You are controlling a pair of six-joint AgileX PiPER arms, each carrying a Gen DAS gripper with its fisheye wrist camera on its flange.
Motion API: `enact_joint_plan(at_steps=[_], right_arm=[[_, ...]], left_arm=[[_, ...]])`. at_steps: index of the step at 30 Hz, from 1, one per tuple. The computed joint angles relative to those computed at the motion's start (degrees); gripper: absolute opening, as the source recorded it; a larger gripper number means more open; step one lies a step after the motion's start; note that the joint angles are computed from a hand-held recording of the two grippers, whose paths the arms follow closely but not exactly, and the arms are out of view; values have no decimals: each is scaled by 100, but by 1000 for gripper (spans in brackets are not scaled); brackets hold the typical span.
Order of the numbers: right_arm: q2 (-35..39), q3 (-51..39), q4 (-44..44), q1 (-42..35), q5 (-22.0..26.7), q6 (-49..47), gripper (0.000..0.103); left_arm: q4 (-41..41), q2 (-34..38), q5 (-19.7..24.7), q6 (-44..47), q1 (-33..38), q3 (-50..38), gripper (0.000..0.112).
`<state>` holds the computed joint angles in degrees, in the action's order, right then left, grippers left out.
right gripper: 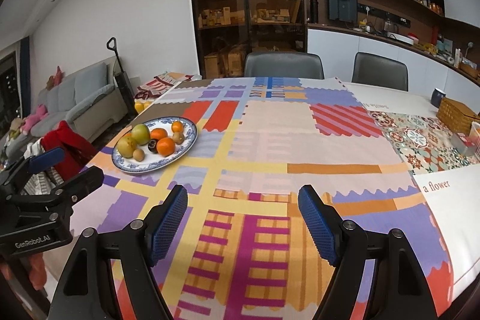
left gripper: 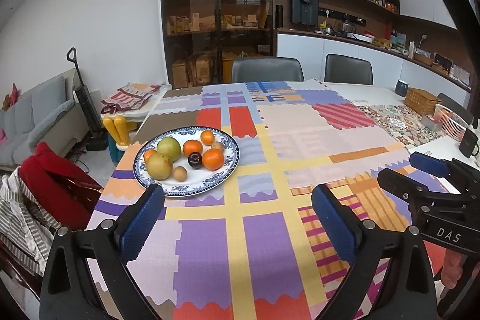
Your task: Organize fruits
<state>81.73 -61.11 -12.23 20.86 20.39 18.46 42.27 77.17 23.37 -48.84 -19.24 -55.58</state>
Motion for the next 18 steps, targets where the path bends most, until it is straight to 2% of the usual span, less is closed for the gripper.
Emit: enact_joint_plan(at_steps=[18], right_arm=[[-482,399,-620,85,-74,649,77]], left_arm=[[278,-334,231,-355,-268,190,103]])
